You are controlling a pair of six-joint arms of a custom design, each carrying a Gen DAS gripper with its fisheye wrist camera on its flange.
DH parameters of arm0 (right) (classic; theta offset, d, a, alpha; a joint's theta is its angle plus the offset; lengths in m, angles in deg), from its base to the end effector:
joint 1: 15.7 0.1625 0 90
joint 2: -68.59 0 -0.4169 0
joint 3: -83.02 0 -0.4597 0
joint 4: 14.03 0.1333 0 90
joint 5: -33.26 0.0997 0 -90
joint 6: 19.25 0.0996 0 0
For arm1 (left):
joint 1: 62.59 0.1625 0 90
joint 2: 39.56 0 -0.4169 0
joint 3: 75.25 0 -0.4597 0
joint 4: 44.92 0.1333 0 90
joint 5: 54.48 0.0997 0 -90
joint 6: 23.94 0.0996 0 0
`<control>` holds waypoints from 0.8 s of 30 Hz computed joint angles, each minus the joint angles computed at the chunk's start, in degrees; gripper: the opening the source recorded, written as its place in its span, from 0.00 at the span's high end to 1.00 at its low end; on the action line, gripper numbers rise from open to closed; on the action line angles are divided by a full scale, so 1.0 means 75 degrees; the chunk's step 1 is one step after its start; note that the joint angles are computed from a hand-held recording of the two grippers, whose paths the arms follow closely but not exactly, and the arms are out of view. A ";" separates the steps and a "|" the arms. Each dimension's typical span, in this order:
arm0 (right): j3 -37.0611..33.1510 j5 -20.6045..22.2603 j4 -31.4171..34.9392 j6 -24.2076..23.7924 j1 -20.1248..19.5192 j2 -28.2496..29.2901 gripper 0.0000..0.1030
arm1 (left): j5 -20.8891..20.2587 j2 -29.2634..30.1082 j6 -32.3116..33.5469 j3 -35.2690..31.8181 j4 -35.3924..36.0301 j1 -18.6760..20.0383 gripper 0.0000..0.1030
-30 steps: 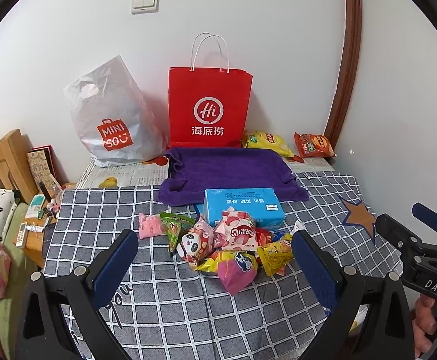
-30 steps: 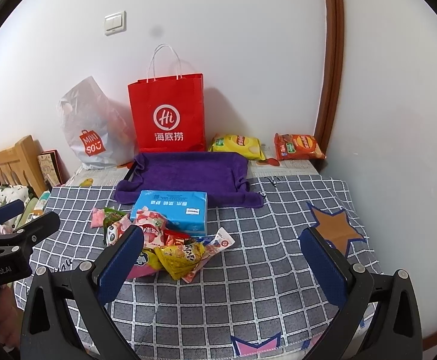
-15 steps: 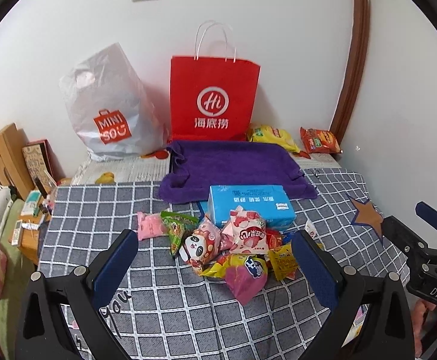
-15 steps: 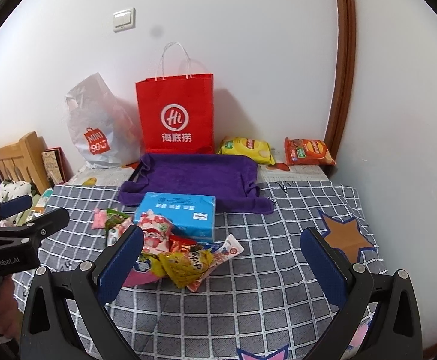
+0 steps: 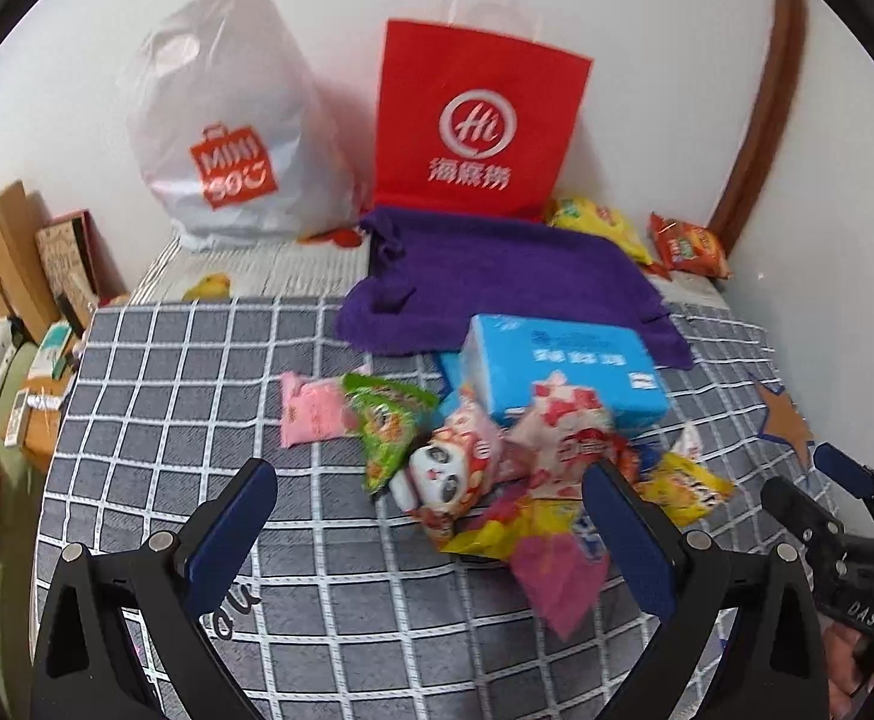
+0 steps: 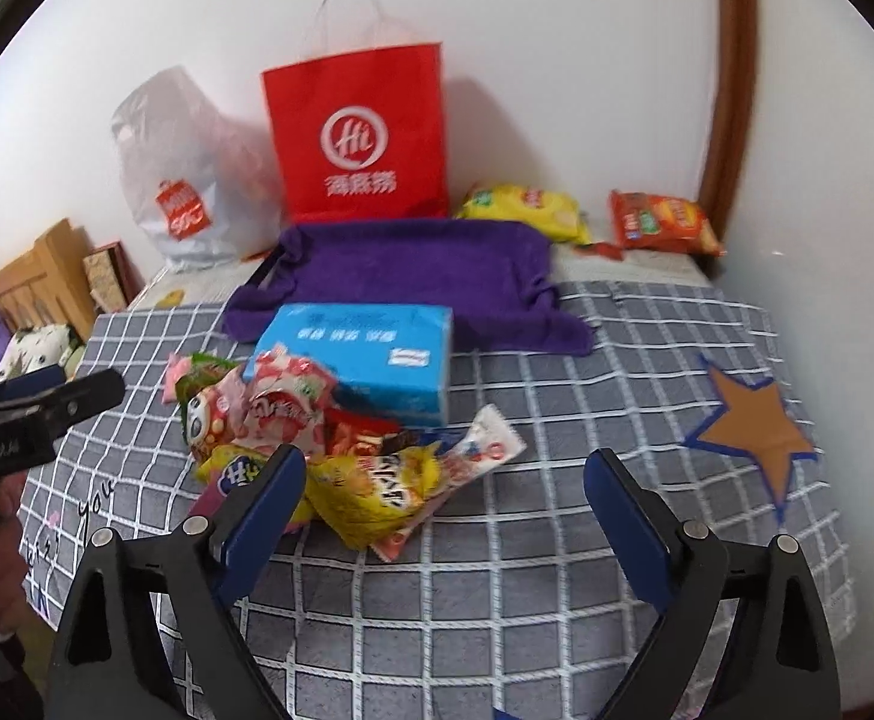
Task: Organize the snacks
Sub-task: 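Grasp the green snack packet with the left tool while the right tool grasps the yellow triangular packet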
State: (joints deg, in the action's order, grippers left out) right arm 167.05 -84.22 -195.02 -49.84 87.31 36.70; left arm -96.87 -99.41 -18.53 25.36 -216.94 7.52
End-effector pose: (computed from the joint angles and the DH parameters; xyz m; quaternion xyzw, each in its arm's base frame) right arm 0.2583 -0.7298 0.0135 0.2669 -0.8799 0.2850 0.2707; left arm -0.0357 -0.7068 0.2381 0.0488 0.8666 -0.3674 0.3341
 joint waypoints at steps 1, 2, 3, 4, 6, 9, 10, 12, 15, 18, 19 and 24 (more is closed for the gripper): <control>-0.0068 0.0096 0.0116 -0.0006 -0.0025 0.0063 0.09 | 0.0058 0.0031 -0.0002 -0.0045 0.0038 0.0046 0.01; -0.0159 0.0199 0.0265 -0.0014 -0.0052 0.0143 0.09 | 0.0085 0.0060 0.0038 -0.0078 0.0029 0.0093 0.01; -0.0247 0.0248 0.0369 -0.0034 -0.0065 0.0224 0.09 | 0.0123 0.0085 0.0041 -0.0115 0.0052 0.0138 0.01; -0.0372 0.0270 0.0480 -0.0096 -0.0077 0.0349 0.09 | 0.0200 0.0114 -0.0034 -0.0166 0.0144 0.0189 0.01; -0.0542 0.0243 0.0594 -0.0244 -0.0084 0.0529 0.09 | 0.0251 0.0147 -0.0289 -0.0285 0.0417 0.0308 0.01; -0.0789 0.0271 0.0845 -0.0456 -0.0086 0.0759 0.09 | 0.0150 0.0155 -0.0562 -0.0410 0.0733 0.0473 0.01; -0.0847 0.0343 0.0924 -0.0497 -0.0100 0.0807 0.09 | 0.0138 0.0172 -0.0616 -0.0458 0.0807 0.0519 0.01; -0.0977 0.0529 0.1188 -0.0538 -0.0162 0.0888 0.09 | 0.0134 0.0216 -0.0572 -0.0500 0.0777 0.0572 0.01; -0.1172 0.0497 0.1614 -0.0510 -0.0267 0.1013 0.09 | 0.0086 0.0245 -0.0676 -0.0531 0.0876 0.0669 0.01; -0.1226 0.0317 0.1944 -0.0320 -0.0377 0.1043 0.09 | -0.0032 0.0243 -0.0842 -0.0563 0.1084 0.0765 0.01; -0.1210 0.0296 0.2021 -0.0272 -0.0408 0.1031 0.09 | -0.0043 0.0251 -0.0870 -0.0572 0.1127 0.0790 0.01; -0.0968 0.0365 0.1731 -0.0477 -0.0488 0.0949 0.09 | -0.0138 0.0263 -0.0714 -0.0557 0.0982 0.0833 0.01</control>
